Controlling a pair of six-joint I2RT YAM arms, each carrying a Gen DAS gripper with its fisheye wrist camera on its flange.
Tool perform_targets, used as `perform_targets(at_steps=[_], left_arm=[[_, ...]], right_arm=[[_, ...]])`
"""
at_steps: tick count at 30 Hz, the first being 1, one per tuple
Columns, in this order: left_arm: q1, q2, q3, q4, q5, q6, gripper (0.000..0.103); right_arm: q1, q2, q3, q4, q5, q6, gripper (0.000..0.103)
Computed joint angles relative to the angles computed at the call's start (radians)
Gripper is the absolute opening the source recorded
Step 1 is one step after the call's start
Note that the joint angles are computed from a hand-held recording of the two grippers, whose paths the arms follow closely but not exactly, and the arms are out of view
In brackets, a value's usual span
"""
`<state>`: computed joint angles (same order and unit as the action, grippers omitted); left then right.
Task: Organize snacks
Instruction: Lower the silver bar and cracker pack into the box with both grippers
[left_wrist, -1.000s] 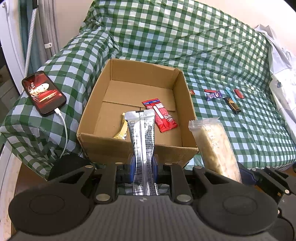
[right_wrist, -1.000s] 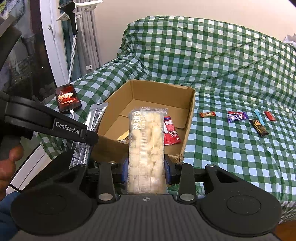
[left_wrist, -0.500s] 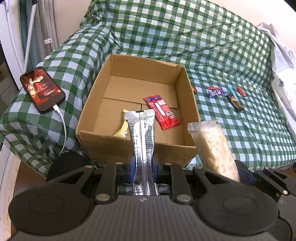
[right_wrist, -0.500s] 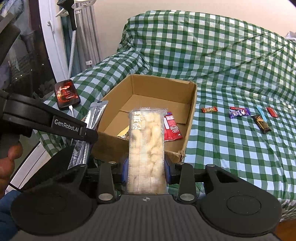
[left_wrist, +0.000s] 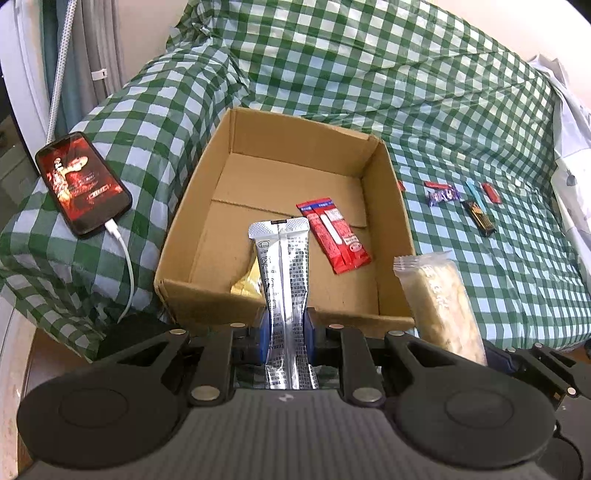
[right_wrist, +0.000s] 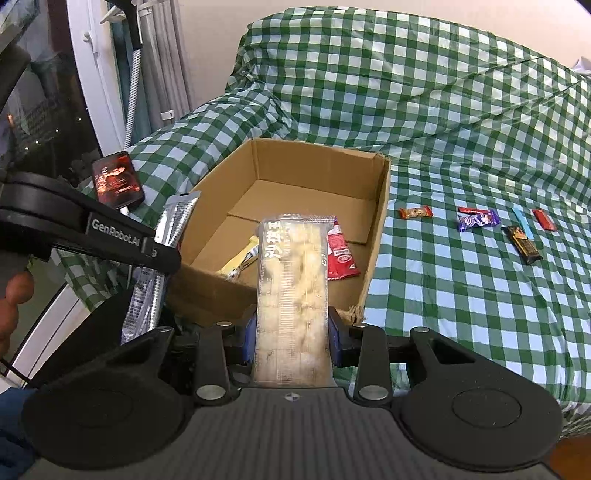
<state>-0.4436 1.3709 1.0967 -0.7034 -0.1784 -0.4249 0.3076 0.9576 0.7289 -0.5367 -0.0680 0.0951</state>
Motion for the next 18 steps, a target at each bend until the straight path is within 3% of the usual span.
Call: perform_targets(at_steps=[18], left_arm=[[0.135, 0.273, 0.235, 0.056, 0.061, 0.083, 0.021]], right_arm=[[-0.058, 0.330, 0.151, 0.165, -0.020, -0.025, 0.038]])
